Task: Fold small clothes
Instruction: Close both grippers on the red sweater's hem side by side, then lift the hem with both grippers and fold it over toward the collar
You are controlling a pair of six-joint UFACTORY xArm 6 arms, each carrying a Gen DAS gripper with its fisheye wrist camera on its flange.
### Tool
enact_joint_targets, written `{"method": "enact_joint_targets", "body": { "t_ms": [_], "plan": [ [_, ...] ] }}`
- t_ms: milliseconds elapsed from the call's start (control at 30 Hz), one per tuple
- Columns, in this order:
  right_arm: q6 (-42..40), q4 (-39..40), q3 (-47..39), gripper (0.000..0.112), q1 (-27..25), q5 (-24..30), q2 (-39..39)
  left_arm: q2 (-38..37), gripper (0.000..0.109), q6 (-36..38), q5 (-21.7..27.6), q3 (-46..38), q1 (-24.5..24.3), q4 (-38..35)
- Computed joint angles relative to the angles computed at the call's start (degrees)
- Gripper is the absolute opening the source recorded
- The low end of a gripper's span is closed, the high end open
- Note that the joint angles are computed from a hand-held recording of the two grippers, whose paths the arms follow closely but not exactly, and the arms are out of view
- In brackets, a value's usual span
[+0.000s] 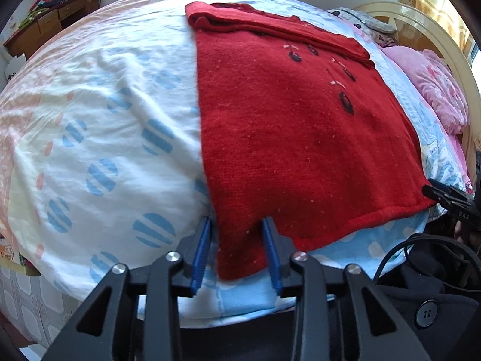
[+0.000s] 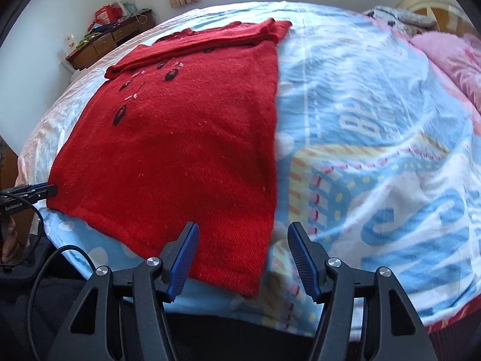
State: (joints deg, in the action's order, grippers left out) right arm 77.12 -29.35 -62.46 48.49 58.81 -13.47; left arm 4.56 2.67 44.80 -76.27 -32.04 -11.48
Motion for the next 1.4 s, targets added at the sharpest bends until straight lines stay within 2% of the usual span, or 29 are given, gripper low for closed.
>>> {"method": "enact_joint_targets", "body": {
  "t_ms": [333, 367, 400, 433, 467, 500, 533, 600, 633, 733, 867, 1000, 1133, 1267, 1400],
  "plan": [
    [0.55, 3.09, 1.07, 0.062, -0.28, -1.83, -0.03, 0.39, 0.037, 2.73, 0.93, 0.44, -0.35, -1.07],
    [0.32, 3.14, 0.74, 0.062, -0.25, -1.77, 0.33, 0.52, 0.032, 3.05, 1.30, 0.27, -0.30, -1.44],
    [0.04, 3.08, 0.33, 0.059, -0.09, -1.22, 0.68, 0.59, 0.015, 3.80, 1.86, -0.06, -0.15, -2.28],
    [0.19, 2.29, -0.20, 0.047, 0.38, -0.16, 0.89, 0.65, 0.008, 5.40, 2.45, -0.52, 0.12, -4.14],
    [0.94, 1.24, -0.11, 0.038, 0.65, 0.18, 0.53, 0.25, 0.009, 6.99, 2.20, -0.67, 0.53, -6.27],
    [2.06, 0.07, 0.57, 0.023, 0.69, -0.22, -0.36, -0.18, 0.009, 7.66, 1.28, -0.62, 0.72, -7.08],
    [2.94, -0.64, 1.55, 0.014, 0.53, -1.27, -1.37, -0.95, 0.008, 8.83, -0.01, -0.25, 0.97, -8.19],
    [6.45, -2.52, 6.11, 0.004, -0.77, -8.26, -5.45, -2.50, 0.008, 11.76, -3.15, 0.14, 1.44, -11.41],
    [9.02, -4.03, 8.28, 0.004, -1.47, -11.67, -7.40, -3.07, 0.008, 13.14, -4.37, 0.15, 1.77, -13.51],
    [11.26, -5.69, 10.17, 0.004, -2.22, -15.24, -9.11, -3.05, 0.008, 15.53, -5.12, -0.36, 2.58, -17.08],
    [15.23, -8.09, 12.78, 0.004, -3.56, -22.08, -10.92, -1.54, 0.008, 15.68, -2.47, -1.37, 3.71, -19.92],
    [16.47, -8.92, 13.43, 0.004, -3.70, -22.07, -11.92, -2.65, 0.008, 16.51, -2.21, -0.44, 3.85, -22.66],
    [21.05, -12.35, 14.27, 0.004, -4.43, -25.25, -13.42, -2.73, 0.008, 19.23, -3.71, -1.96, 2.88, -24.87],
    [23.70, -17.84, 12.39, 0.004, -5.96, -27.57, -13.93, -0.66, 0.008, 20.68, -3.87, -5.11, 2.45, -25.86],
    [23.79, -19.94, 10.03, 0.004, -7.42, -28.40, -13.45, 1.98, 0.008, 20.48, -4.09, -9.00, 3.12, -27.53]
  ]
}}
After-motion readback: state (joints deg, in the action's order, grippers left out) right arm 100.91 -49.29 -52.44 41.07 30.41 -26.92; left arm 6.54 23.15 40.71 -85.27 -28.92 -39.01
